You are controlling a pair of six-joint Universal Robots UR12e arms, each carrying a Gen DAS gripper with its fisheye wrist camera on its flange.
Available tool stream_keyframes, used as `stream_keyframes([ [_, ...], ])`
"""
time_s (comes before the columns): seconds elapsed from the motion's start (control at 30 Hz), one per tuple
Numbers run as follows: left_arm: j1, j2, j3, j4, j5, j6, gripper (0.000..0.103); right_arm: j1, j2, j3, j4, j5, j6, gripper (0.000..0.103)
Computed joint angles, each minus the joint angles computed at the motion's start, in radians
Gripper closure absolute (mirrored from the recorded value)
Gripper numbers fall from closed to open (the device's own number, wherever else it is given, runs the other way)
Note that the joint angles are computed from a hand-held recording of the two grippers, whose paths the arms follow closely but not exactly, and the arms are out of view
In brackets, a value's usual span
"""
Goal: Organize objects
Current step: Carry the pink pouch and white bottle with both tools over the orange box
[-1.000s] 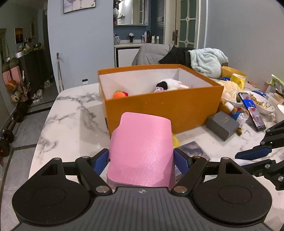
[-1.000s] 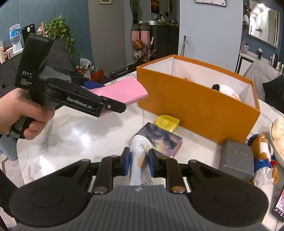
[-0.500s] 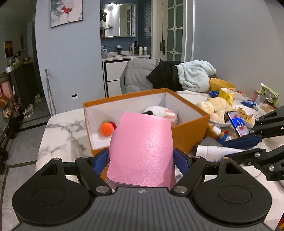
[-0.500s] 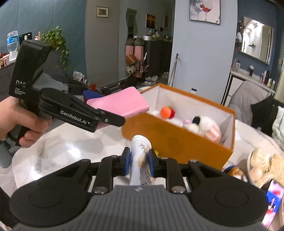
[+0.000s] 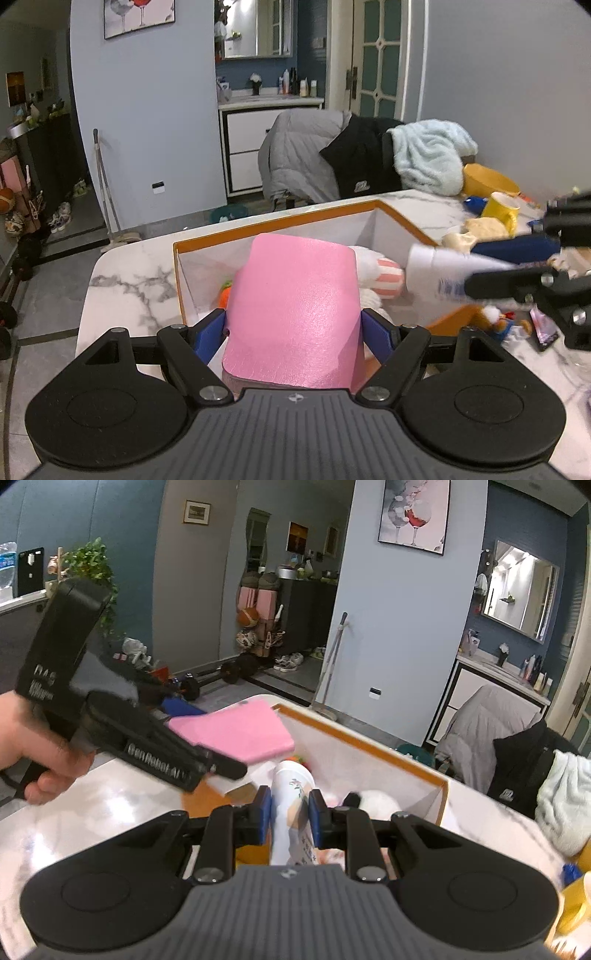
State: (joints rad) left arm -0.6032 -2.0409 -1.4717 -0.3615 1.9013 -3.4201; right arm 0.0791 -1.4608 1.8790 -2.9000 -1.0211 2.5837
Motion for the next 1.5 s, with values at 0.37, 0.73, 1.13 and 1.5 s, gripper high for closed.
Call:
stream_keyframes([
  [0.37,0.025,-0.061,0.106,-0.16,-0.006,-0.076,0.012,0.04,0.141,-0.169,0.049,-0.075,0.092,0.08],
  [0.73,0.037,-0.11,0.181,-0.294,0.026,-0.104,0.012,0.069,0.267,-0.308,0.14,-0.095,0.287,0.08],
  [1.13,0.052,-0.132,0.222,-0.383,0.013,-0.139,0.012,0.087,0.336,-0.373,0.205,-0.091,0.399,0.08],
  [1.5,0.049,-0.158,0.26,-0.43,0.017,-0.103,0.011,0.1,0.352,-0.397,0.269,-0.124,0.38,0.08],
])
